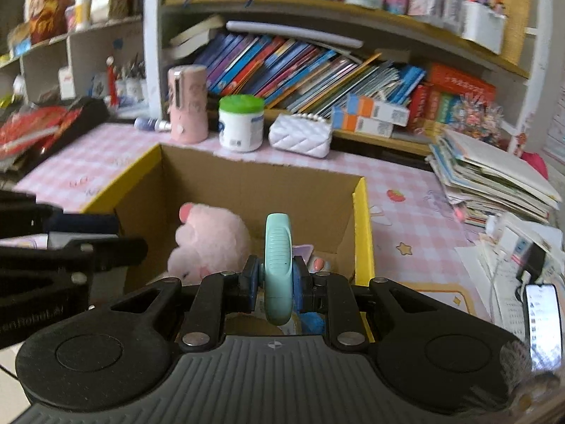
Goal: Organize objects
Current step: 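Lower the plug and eraser into the yellow box and open both grippers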
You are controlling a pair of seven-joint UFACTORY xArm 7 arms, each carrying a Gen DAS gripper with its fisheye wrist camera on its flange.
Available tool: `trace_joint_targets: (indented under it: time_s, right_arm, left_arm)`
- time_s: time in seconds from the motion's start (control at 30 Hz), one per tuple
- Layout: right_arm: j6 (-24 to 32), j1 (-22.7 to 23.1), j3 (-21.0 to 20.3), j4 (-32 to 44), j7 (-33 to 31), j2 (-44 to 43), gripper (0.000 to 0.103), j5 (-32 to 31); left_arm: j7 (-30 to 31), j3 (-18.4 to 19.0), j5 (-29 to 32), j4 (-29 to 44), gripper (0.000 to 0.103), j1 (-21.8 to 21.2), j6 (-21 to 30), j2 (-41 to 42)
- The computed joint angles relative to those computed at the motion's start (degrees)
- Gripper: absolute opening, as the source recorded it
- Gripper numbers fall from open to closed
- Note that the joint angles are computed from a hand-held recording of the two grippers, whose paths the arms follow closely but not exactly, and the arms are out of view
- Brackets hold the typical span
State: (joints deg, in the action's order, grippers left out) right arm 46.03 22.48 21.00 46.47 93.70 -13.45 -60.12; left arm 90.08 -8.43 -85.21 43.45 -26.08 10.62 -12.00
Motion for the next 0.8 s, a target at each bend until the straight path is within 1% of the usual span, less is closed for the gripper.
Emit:
trace_joint_targets:
  time_s: [0.13, 0.33, 0.6, 0.77, 0.8]
  right_arm:
    - [-3.6, -0.8, -1.8, -0.5, -3.3, 1.2, 0.018, -0.3]
    - [-7.5, -1.6, -3.6, -0.8, -8.8, 2.8, 0.018, 1.9]
    - [-11.1, -2.3, -4.5, -1.3, -14.4, 3.7, 0.018, 4.9]
    - [-12.3, -2.6, -4.7, -1.6, -17.1, 3.7, 0.018, 7.4]
    - [-12.4, -2.7, -4.5, -1.7, -17.0, 3.6, 0.018, 7.4]
  left_arm:
    - [-3.4, -0.9, 3.1, 1.0, 0.025, -0.2, -2.2, 2.2]
    - [-10.8, -1.2, 11.2, 1.5, 0.025, -1.2, -5.0, 5.3]
    - [-18.9, -0.9, 19.5, 1.0, 0.025, -1.9, -6.5, 7.1]
    - [-22.6, -0.6, 23.5, 0.3, 0.025, -2.3, -6.6, 7.3]
    - [-22.7, -0.5, 23.3, 0.3, 0.025, -2.5, -6.7, 7.3]
